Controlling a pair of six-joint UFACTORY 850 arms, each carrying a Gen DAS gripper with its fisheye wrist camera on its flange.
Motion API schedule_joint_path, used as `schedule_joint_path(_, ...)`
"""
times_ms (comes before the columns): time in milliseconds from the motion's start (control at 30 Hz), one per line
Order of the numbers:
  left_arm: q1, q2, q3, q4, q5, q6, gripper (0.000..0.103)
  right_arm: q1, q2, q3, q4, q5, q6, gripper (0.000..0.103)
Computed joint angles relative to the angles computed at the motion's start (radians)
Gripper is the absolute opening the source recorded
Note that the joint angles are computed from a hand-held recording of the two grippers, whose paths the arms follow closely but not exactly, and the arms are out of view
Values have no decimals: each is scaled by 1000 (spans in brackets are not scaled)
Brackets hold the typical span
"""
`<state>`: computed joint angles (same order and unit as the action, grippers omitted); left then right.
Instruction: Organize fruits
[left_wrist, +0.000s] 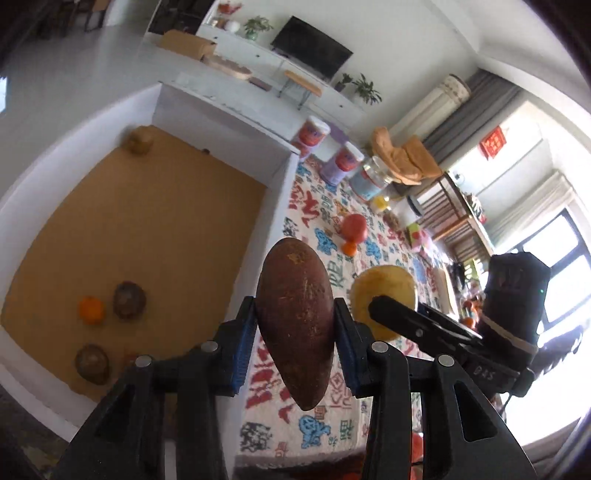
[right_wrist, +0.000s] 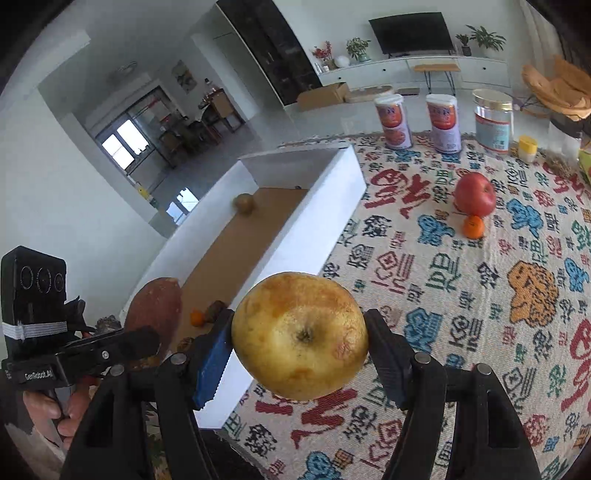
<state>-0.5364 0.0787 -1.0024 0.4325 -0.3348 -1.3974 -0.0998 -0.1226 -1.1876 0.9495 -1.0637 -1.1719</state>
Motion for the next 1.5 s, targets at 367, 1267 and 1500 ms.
schedule_joint_path(367, 246, -200, 1, -239, -136, 130, 59, 446, -47, 37, -330, 394, 149, 70)
schedule_joint_path(1267, -279, -380, -315, 252, -76, -3, 90, -282, -40, 270, 361, 708, -529, 103)
schedule_joint_path(1500, -311, -553, -468, 317, -186, -37, 90, -254, -41, 280, 274, 756, -471, 103)
